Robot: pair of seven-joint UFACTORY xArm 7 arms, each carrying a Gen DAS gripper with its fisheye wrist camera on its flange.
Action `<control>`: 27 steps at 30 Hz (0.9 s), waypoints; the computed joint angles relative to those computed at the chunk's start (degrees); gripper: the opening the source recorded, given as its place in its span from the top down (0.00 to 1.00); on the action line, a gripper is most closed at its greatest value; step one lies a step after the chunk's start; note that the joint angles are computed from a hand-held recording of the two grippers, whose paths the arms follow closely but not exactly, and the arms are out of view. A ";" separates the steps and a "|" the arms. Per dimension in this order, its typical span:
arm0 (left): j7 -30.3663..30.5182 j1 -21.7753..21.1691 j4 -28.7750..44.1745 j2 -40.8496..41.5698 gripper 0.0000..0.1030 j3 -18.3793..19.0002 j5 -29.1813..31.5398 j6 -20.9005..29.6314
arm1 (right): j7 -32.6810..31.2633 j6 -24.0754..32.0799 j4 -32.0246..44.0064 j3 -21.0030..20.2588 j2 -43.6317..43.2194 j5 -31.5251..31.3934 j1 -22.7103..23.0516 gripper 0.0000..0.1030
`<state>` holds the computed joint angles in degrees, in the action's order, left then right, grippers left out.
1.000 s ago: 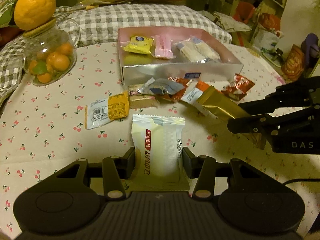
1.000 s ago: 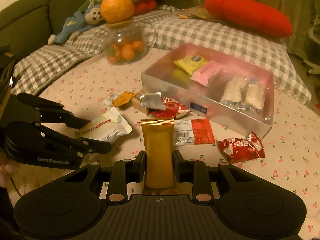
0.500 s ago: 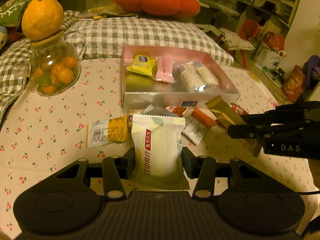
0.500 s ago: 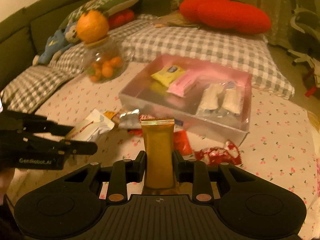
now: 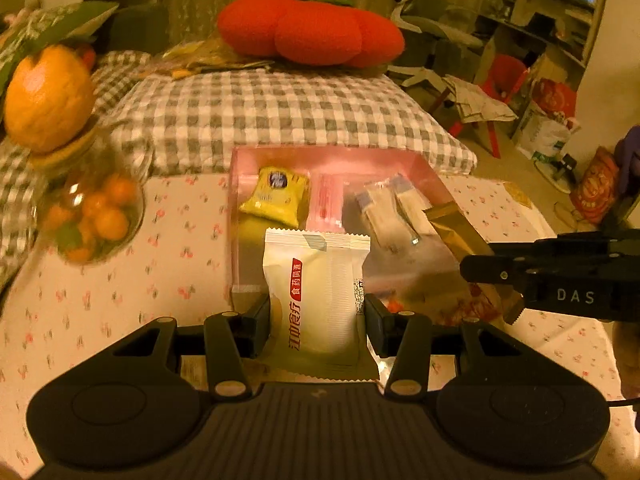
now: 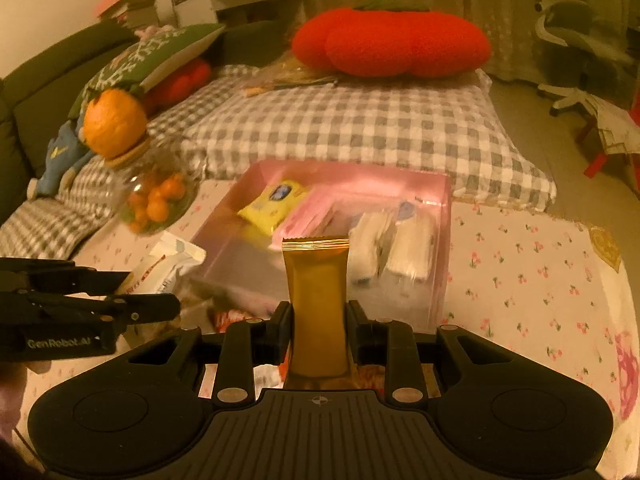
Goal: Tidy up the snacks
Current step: 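Carry the gold bar and white pastry packet into the box and open both tools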
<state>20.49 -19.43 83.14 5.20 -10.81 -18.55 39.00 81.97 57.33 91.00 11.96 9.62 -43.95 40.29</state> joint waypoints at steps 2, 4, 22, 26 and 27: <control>-1.56 -0.77 2.86 2.31 0.57 -0.07 3.09 0.32 | 0.42 -1.46 -0.10 -0.54 0.31 -0.60 -0.57 0.74; -2.90 -1.19 5.66 4.44 0.57 -0.09 4.95 1.09 | 0.82 -3.12 -0.12 -1.04 0.67 -0.88 -1.18 0.74; -12.93 -3.92 21.39 18.83 0.57 1.33 14.40 7.24 | 1.53 -11.96 -0.33 -4.76 5.55 4.95 -4.39 0.74; -13.46 -4.12 22.85 20.23 0.57 1.57 15.25 7.98 | 0.80 -12.55 0.34 -5.34 6.52 5.63 -4.23 0.74; -13.63 -4.16 22.96 20.40 0.57 1.64 15.42 8.04 | 0.72 -12.74 0.44 -5.48 6.67 5.73 -4.16 0.74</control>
